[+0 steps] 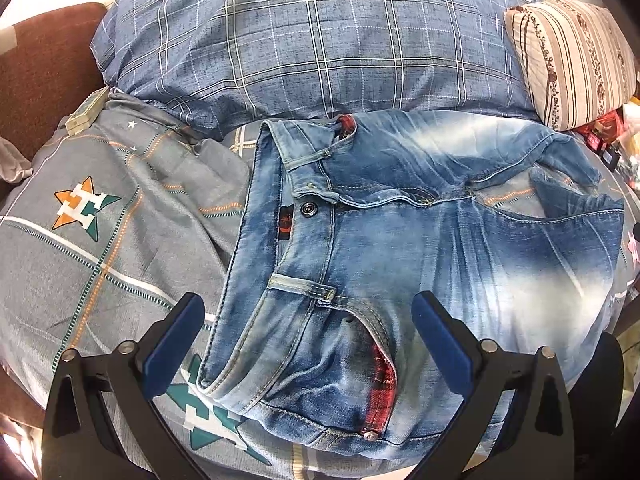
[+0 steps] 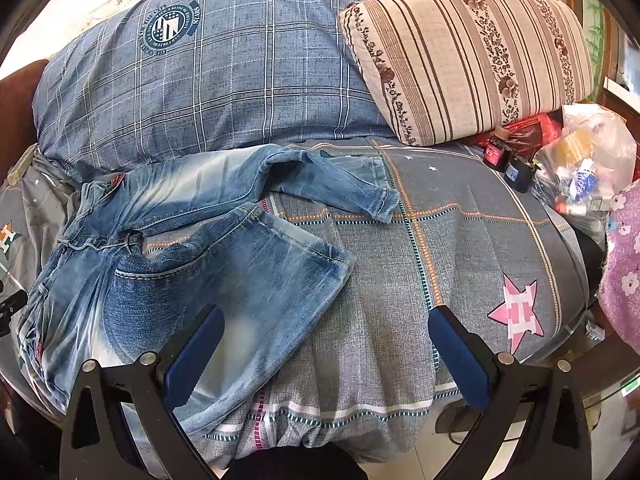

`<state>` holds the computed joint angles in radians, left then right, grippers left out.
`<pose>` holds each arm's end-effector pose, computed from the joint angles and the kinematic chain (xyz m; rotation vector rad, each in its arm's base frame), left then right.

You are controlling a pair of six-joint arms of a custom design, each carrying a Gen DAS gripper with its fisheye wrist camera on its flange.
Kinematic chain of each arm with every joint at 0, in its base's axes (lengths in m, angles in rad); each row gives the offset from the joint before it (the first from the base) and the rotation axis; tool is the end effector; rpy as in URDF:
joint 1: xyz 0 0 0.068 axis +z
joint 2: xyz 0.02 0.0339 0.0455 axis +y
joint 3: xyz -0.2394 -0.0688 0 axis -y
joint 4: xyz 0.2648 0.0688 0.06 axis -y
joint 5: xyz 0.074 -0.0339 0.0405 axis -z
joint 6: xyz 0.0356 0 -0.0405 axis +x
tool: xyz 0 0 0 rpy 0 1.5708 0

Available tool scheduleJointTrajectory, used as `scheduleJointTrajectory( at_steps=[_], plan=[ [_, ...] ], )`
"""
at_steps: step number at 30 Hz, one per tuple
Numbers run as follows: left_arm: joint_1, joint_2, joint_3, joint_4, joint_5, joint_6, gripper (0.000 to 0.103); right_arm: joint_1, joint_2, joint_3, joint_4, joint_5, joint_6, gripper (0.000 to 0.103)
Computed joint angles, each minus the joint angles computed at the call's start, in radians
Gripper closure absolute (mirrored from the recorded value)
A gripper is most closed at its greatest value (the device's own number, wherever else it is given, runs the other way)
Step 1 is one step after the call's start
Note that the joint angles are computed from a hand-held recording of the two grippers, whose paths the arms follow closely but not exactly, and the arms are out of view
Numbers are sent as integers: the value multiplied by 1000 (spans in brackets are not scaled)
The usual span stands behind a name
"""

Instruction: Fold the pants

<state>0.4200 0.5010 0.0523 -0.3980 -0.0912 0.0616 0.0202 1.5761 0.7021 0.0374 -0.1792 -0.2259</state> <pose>0.1330 0.0630 0.0857 -0.4763 2.3927 0.3284 0.3101 0.0126 0.1074 -0.3756 2.3635 0.1193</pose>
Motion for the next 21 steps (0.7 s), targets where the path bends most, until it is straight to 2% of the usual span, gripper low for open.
scheduleJointTrajectory(
  at_steps=[15, 18, 21],
  plan=[
    [120, 124, 60, 15, 95, 26, 0, -58, 54, 48, -37, -44, -29, 1],
    [208, 147, 85, -31, 169, 61, 0, -57, 114, 99, -59, -51, -15, 1],
    [347, 160, 98, -94, 283, 132, 0, -63, 196, 168, -86, -89, 5, 2]
  ],
)
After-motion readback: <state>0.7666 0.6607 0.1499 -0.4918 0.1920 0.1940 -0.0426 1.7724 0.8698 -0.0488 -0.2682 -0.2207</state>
